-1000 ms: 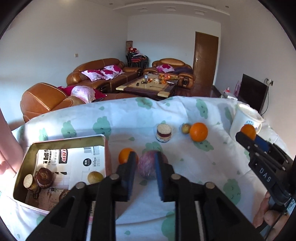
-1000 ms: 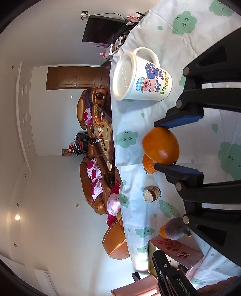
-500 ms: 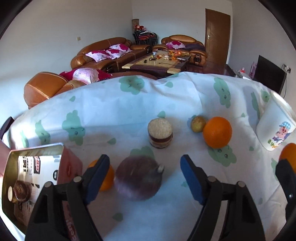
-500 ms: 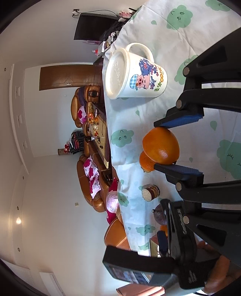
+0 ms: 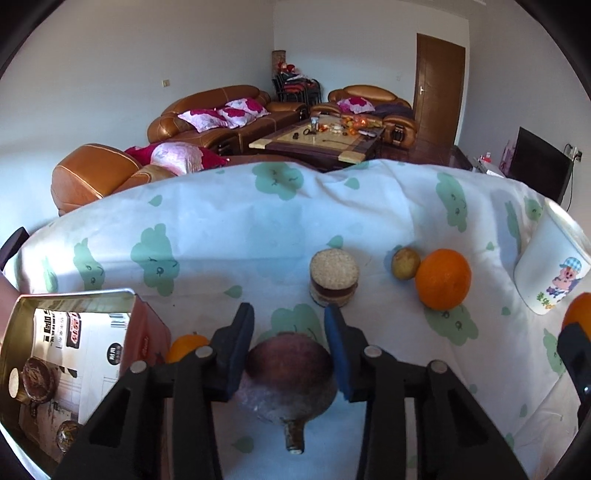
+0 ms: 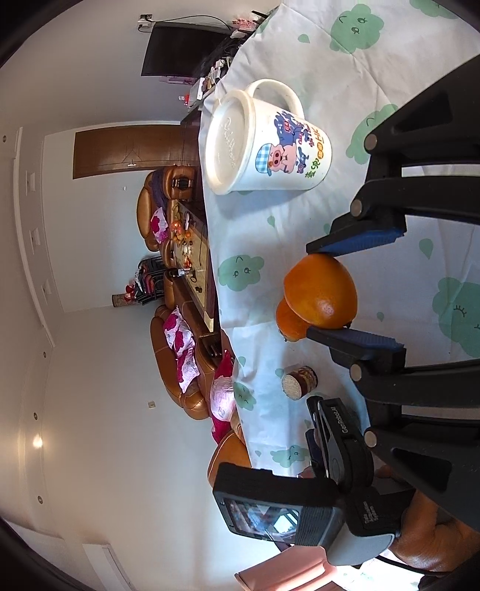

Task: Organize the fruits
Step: 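Carry the purple fruit toward the tin with left while right holds orange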

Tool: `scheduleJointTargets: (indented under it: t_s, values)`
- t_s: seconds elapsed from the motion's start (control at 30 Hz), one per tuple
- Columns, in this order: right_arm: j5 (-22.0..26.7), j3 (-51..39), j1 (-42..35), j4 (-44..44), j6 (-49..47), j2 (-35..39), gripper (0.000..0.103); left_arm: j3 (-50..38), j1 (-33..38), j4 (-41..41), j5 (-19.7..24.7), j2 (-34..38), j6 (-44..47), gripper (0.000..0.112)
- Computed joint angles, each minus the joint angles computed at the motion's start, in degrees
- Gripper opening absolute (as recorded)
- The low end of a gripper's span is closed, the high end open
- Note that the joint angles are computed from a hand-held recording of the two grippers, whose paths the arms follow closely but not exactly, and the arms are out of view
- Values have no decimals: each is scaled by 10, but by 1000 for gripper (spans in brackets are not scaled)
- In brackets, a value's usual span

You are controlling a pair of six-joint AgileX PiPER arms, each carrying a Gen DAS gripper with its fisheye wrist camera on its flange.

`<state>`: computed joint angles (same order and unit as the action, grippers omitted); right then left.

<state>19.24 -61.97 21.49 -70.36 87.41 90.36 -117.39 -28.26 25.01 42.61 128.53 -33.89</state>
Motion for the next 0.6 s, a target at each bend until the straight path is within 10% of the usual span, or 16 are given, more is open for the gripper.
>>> scheduleJointTargets:
  t_s: [0.07, 0.27, 0.33, 0.4, 0.43, 0.6]
  values:
    - [4, 3, 4, -20, 17, -2, 40, 66, 3, -9, -52, -48, 4, 8]
    - [20, 9, 29, -77, 52, -6, 40, 196, 45, -95, -129, -158, 83, 13]
    - [24, 7, 34, -66, 42, -6, 40, 210, 72, -150, -125, -179, 142, 24]
    - [14, 4, 31, -37, 21, -5, 40, 212, 104, -211, -108, -192, 209, 72]
    - [8, 2, 29, -25, 12, -5, 40, 216, 112, -220, -106, -198, 219, 79]
    - [2, 1, 27, -25, 8, -5, 40, 193, 85, -173, -78, -179, 217, 82]
